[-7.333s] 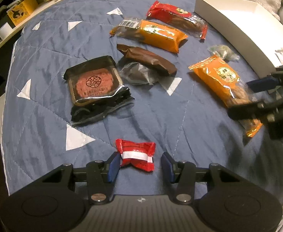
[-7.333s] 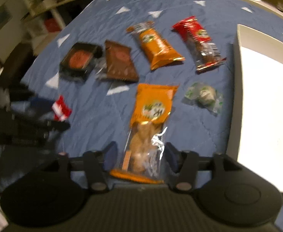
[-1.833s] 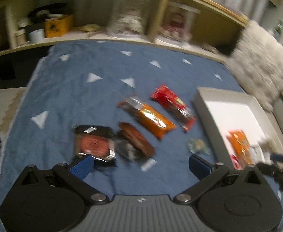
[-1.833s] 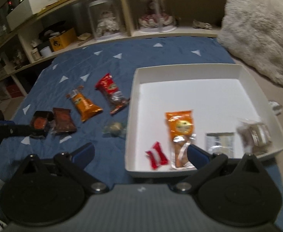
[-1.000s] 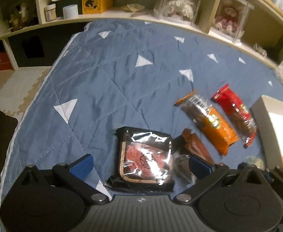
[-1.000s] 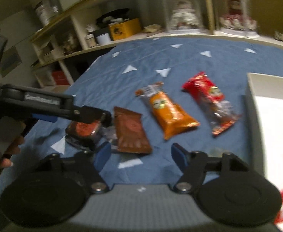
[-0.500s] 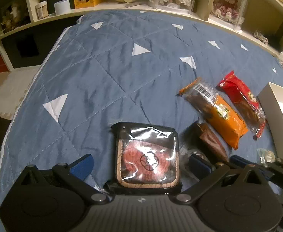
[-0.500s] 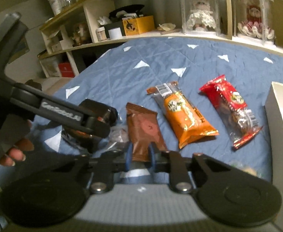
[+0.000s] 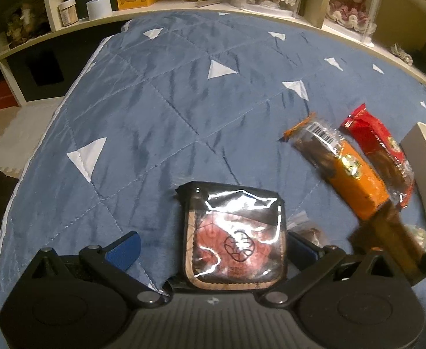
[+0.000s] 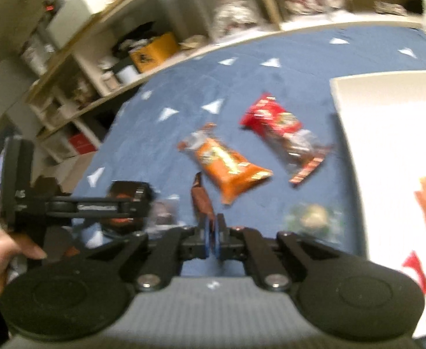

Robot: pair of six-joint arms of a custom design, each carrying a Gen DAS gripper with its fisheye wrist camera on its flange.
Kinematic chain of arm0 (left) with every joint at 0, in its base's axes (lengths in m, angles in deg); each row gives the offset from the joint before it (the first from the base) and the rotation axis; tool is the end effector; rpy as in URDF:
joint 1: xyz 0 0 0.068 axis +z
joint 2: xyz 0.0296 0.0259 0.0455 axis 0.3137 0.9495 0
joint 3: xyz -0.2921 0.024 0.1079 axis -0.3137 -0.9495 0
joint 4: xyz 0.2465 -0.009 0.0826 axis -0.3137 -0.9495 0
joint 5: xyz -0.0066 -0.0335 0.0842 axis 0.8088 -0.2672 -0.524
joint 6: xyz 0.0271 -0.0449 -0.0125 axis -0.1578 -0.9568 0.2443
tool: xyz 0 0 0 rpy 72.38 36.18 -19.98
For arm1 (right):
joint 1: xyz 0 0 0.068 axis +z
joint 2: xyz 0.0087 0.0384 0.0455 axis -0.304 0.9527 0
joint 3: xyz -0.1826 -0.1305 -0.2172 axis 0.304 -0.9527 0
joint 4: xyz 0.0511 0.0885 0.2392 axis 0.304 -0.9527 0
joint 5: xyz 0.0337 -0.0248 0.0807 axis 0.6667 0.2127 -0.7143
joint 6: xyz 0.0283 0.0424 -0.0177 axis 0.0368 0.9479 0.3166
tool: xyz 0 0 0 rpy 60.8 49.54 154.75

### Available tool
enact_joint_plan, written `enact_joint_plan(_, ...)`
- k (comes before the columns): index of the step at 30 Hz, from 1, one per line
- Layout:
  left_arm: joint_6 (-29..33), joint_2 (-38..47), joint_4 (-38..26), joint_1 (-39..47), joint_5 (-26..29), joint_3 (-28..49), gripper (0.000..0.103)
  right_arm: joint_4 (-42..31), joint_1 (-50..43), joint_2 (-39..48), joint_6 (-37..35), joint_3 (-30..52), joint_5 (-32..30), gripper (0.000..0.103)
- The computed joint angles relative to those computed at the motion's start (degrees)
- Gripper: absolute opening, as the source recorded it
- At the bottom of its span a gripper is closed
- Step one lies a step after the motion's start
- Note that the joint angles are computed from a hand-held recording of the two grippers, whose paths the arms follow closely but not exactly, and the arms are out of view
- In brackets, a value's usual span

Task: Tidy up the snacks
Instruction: 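Grasp the dark square mooncake packet with the left tool while the right tool grasps the brown chocolate bar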

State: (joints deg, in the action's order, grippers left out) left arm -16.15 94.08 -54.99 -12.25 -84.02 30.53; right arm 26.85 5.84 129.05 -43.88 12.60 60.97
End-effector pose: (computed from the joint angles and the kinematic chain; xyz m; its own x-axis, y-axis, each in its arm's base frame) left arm 0.3320 -0.1882 0.1202 -0.8477 0.0922 -0.5225 0.1249 0.9918 -0.0277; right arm 0.2227 0.0986 0.1642 -0.7759 0.2705 -0.5700 0.0119 0.9096 0.4154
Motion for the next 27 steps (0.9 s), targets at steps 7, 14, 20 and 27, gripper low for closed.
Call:
enact_joint_plan(7, -1.1, -0.3, -0.3, 0.5, 1.8, 0.2, 0.101, -0.5, -2.1, 1.3, -1.7, -0.9, 0.3, 0.026)
enact_joint_plan(14, 0.3, 0.3, -0.8, -0.1, 0.4, 1.2, 0.095, 2.2, 1.6, 6.4, -13.1, 1.4, 2.3, 0.066)
enact_joint_plan(20, 3.2, 1.2, -1.8, -0.5, -0.3, 2.8, 0.092, 0.6, 1.8, 10.3, -24.1, 4.2, 3.6, 0.066)
enact_joint_plan(27, 3.4, 1.0, -2.7, -0.6, 0.0, 3.4, 0.076, 0.2, 1.7, 13.7, -27.7, 5.7, 1.8, 0.065)
